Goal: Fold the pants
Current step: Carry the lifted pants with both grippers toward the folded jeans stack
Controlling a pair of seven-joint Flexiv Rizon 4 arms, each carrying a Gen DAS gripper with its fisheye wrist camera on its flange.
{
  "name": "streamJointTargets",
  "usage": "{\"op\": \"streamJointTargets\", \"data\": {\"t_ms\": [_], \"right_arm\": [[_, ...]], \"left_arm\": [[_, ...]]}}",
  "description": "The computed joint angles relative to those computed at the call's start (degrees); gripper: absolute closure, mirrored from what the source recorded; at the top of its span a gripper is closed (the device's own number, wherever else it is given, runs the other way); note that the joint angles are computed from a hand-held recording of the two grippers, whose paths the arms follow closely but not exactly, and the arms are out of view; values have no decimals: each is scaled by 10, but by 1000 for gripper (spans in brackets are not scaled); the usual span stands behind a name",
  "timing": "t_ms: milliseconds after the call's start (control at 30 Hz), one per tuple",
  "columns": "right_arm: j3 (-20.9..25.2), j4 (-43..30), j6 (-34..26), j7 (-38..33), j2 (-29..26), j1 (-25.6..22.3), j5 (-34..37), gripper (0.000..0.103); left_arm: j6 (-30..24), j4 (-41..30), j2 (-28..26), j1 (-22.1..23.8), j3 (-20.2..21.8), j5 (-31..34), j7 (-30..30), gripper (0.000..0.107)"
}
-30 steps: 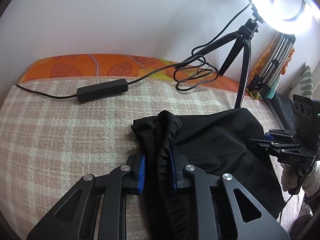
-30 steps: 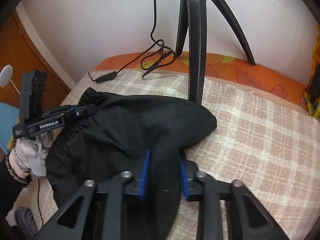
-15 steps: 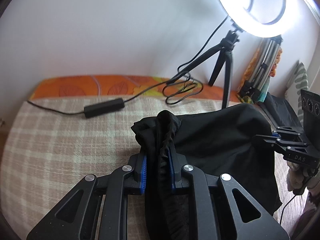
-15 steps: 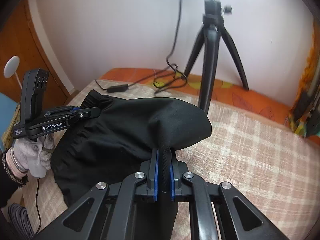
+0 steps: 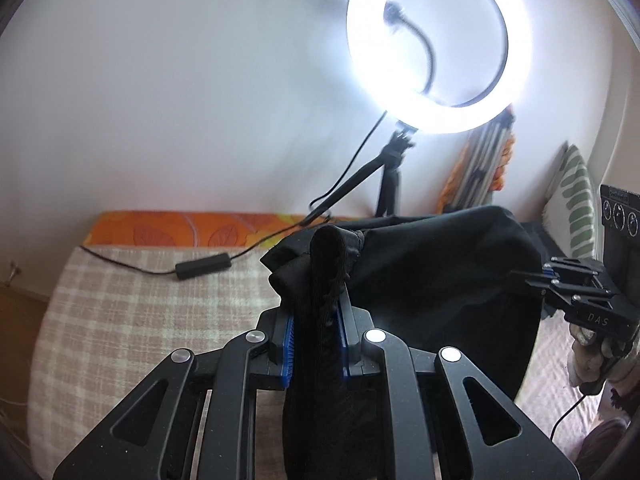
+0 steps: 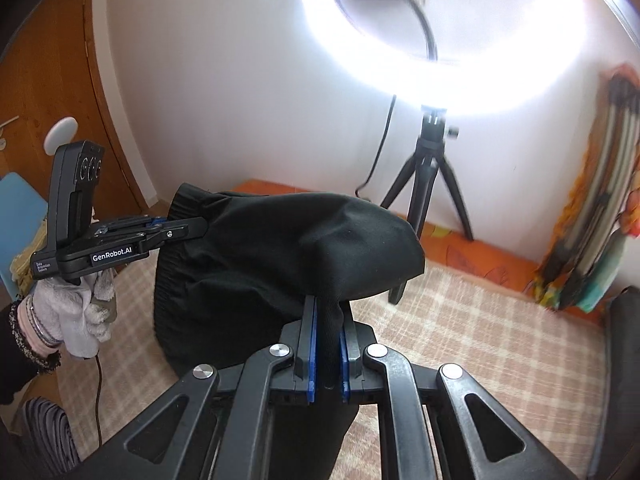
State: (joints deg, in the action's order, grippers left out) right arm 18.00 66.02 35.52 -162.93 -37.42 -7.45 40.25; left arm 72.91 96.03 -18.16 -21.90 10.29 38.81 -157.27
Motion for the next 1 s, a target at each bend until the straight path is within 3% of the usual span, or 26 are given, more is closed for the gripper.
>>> {"op": "streamJointTargets", "data": {"t_ms": [267, 533, 867, 1000], "right_arm": [[1, -1, -4, -31, 35, -35, 42, 97], [-16, -42, -33, -38, 39, -77, 72, 97], [-38, -132, -65, -21, 7, -135, 81, 97], [-40, -185, -69, -5, -22, -155, 70, 97]], "left_arm": [[-48, -67, 6, -21, -20, 24, 8, 92], [-70, -158, -34, -40, -42, 12, 52, 92], [-75, -340, -157, -74, -51, -79, 166, 92], [-89, -459, -239, -80, -63, -134, 229, 92]]}}
